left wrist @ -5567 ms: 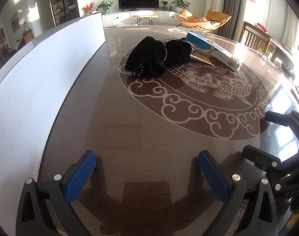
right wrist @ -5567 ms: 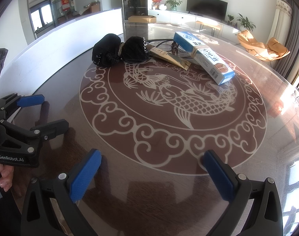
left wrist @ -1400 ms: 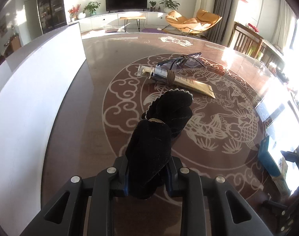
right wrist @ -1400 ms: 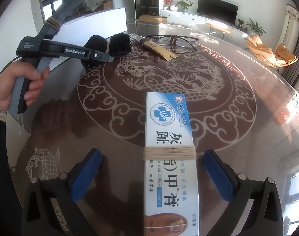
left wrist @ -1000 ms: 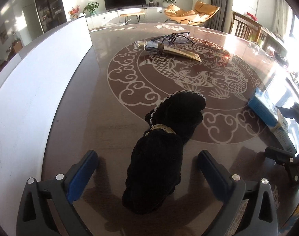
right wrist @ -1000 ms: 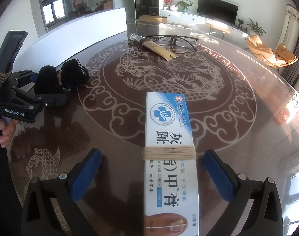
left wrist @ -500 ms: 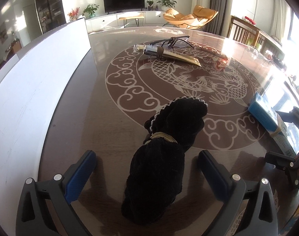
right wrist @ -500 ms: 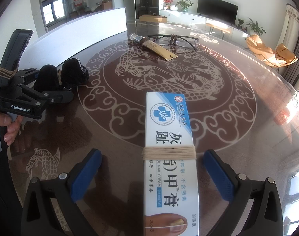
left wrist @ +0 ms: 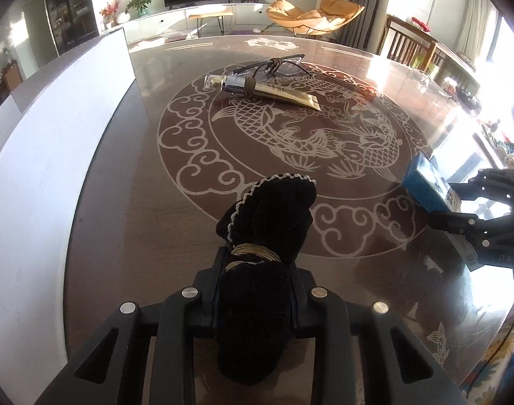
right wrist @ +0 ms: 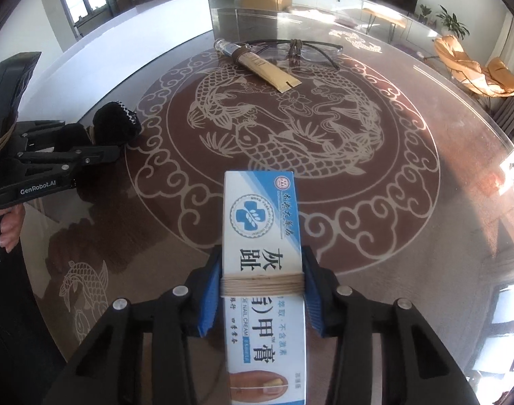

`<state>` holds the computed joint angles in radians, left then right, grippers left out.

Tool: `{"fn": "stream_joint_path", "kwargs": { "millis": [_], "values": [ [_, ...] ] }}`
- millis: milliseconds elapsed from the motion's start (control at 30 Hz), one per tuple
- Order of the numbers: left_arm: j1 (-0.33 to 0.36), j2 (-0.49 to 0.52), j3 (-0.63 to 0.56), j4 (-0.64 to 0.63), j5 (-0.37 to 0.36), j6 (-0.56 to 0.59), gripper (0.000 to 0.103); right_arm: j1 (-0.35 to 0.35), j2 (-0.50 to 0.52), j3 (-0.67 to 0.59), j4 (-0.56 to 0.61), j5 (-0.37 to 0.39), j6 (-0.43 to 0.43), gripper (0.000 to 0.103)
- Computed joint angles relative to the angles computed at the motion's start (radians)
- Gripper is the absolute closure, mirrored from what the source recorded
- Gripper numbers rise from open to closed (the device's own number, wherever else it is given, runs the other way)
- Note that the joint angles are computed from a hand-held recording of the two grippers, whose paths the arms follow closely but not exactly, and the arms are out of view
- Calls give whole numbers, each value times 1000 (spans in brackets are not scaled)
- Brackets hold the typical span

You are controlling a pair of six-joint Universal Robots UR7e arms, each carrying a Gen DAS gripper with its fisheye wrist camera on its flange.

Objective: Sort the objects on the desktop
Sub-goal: 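Carry the bow and nail cream box into the white bin and open both tools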

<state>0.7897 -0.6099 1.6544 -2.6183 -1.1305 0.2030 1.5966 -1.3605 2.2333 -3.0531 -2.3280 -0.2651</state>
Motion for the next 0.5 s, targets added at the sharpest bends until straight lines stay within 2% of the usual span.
{"fn": "stream_joint_path", "kwargs": {
  "millis": [100, 300, 433, 500],
  "values": [
    [-18, -63, 89, -85, 8, 5, 75, 32, -11, 11, -12, -28, 3, 59],
    [-11, -178, 171, -92, -4, -57, 75, 65, 22, -20, 34, -51, 17, 59],
    [11, -266, 154, -71, -15, -86, 75, 137, 88, -131, 30, -27, -13, 59],
    [25, -298, 120, -62, 13, -87, 75, 181, 147, -225, 47, 0, -29, 59]
  ]
}}
